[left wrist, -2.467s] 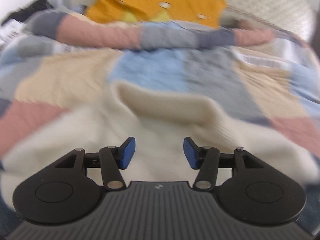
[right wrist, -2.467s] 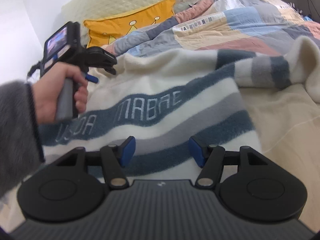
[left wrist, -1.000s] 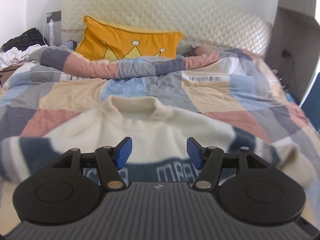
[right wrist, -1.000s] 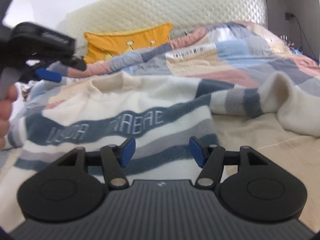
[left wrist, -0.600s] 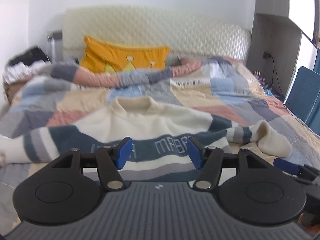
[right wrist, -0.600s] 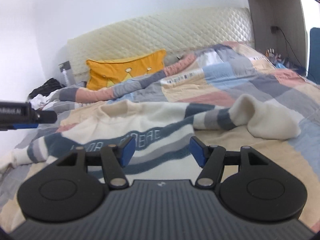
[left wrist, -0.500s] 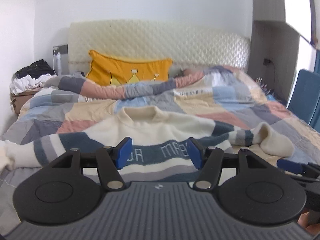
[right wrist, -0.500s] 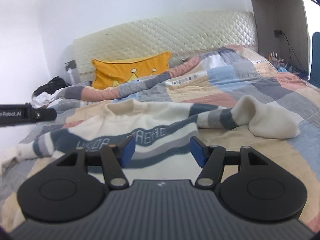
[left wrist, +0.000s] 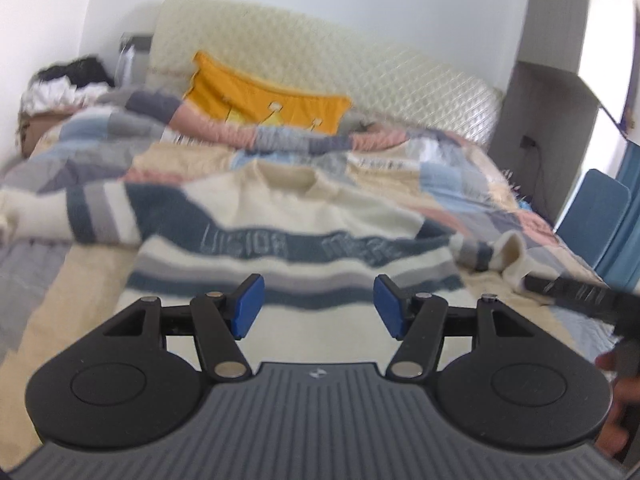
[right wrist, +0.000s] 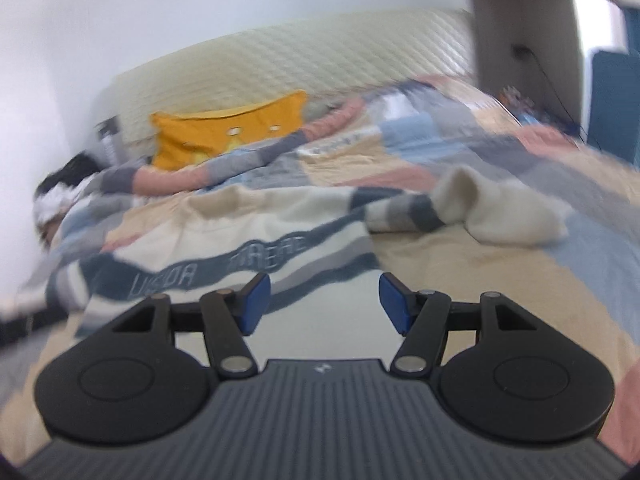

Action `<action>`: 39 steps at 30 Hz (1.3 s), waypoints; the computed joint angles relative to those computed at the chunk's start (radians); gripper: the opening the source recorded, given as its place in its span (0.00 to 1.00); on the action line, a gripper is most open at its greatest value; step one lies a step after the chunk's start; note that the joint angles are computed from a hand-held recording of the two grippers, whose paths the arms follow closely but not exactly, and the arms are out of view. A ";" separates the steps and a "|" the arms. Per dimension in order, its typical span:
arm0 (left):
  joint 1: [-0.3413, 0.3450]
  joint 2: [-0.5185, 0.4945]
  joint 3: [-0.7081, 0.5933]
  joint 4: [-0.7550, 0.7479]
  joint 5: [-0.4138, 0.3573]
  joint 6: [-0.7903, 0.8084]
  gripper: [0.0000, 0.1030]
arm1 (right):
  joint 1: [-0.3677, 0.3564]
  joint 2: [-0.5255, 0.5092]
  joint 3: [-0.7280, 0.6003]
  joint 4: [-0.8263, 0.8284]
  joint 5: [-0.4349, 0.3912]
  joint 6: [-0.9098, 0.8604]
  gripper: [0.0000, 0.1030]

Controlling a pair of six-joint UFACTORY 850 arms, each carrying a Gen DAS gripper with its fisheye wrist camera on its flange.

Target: Fold large clothes

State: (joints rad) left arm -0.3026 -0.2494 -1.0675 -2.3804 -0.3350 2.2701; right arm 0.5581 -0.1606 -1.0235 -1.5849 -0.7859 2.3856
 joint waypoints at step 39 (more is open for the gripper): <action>-0.081 -0.310 -0.222 0.006 0.075 -0.129 0.64 | -0.568 -0.275 -0.072 -0.419 0.275 0.712 0.60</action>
